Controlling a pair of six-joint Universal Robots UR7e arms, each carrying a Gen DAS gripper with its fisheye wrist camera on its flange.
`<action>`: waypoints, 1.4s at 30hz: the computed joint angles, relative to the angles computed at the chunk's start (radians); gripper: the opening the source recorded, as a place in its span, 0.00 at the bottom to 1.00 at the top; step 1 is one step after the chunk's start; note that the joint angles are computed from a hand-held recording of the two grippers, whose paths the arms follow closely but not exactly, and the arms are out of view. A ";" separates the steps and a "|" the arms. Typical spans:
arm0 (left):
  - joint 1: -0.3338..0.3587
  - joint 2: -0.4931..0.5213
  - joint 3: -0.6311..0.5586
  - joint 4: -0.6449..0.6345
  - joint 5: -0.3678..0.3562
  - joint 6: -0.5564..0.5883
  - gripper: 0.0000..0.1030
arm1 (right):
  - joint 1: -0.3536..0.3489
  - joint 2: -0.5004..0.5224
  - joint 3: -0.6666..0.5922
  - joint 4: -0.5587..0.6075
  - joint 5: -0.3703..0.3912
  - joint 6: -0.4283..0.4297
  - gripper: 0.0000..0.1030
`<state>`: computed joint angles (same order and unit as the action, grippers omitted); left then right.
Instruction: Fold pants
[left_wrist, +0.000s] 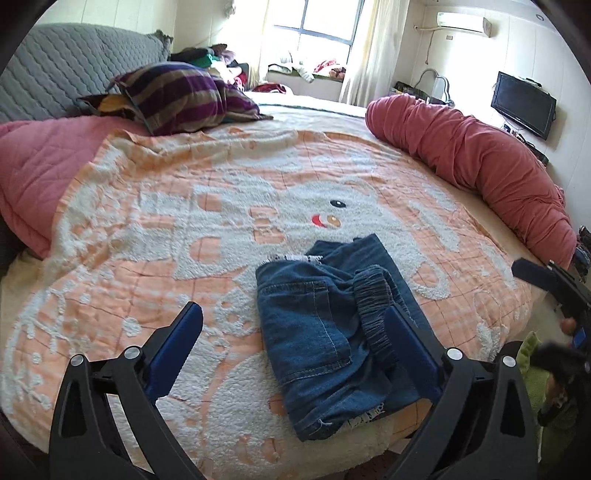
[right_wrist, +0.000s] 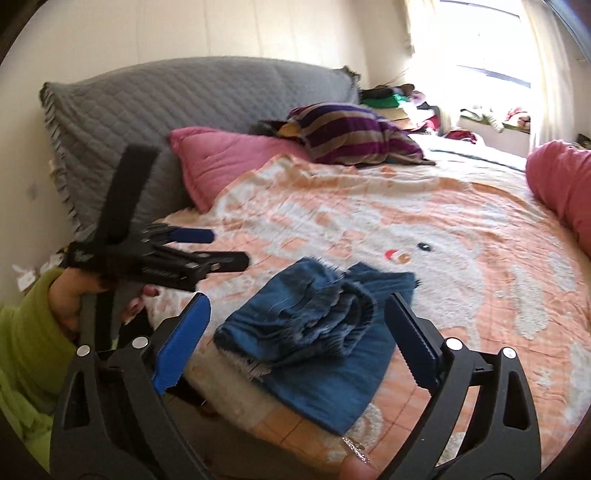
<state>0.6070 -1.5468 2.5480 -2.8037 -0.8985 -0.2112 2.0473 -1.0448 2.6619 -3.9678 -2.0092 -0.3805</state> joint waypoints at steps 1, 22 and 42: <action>-0.008 -0.008 0.003 0.005 0.009 -0.002 0.95 | 0.001 0.002 -0.002 -0.008 -0.008 0.002 0.89; 0.017 0.022 0.008 -0.018 0.061 0.000 0.96 | -0.038 0.060 -0.082 -0.071 -0.216 0.055 0.91; 0.148 0.200 -0.027 -0.123 0.002 0.040 0.96 | -0.244 0.069 -0.113 0.158 -0.122 0.205 0.91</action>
<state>0.7545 -1.3464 2.5206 -2.9270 -0.8967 -0.1713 1.8032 -0.9758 2.5491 -3.8103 -2.1315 -0.1750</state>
